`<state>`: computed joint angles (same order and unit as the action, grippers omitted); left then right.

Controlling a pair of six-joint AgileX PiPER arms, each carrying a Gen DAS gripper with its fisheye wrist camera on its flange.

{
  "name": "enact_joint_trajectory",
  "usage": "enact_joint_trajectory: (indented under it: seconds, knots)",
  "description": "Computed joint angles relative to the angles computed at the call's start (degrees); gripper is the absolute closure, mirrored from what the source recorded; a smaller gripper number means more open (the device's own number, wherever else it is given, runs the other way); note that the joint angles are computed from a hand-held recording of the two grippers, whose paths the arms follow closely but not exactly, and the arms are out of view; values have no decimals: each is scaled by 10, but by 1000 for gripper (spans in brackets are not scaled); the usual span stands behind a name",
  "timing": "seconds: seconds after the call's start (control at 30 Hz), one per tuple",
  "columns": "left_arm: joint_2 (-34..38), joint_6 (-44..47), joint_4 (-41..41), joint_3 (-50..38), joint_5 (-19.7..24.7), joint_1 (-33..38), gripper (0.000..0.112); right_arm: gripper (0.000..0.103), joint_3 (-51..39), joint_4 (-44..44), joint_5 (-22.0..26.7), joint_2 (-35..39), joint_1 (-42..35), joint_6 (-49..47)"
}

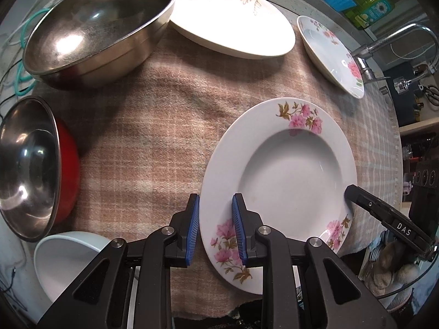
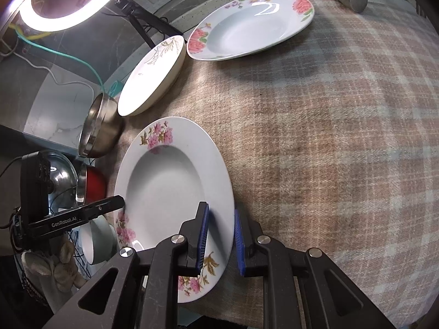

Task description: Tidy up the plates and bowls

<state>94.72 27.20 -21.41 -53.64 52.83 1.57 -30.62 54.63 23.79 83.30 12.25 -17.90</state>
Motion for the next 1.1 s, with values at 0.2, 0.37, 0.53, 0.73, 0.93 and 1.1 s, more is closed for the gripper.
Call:
enact_joint_trajectory:
  seconds: [0.2, 0.37, 0.53, 0.73, 0.93, 1.1]
  knots:
    - [-6, 4, -12, 9, 2, 0, 90, 87, 4, -18, 0, -8, 0, 20]
    - [-8, 6, -16, 16, 2, -2, 90, 86, 13, -26, -2, -15, -3, 26]
    - [-14, 7, -19, 23, 1, -6, 90, 86, 23, -20, -1, -19, -12, 12]
    - [-13, 7, -21, 24, 0, -10, 90, 86, 28, -30, -1, -24, -14, 18]
    - [-15, 6, -21, 24, -2, -16, 90, 85, 33, -29, 2, -23, -16, 15]
    - [-13, 10, -23, 26, -5, -14, 90, 85, 33, -44, -1, -27, -12, 28]
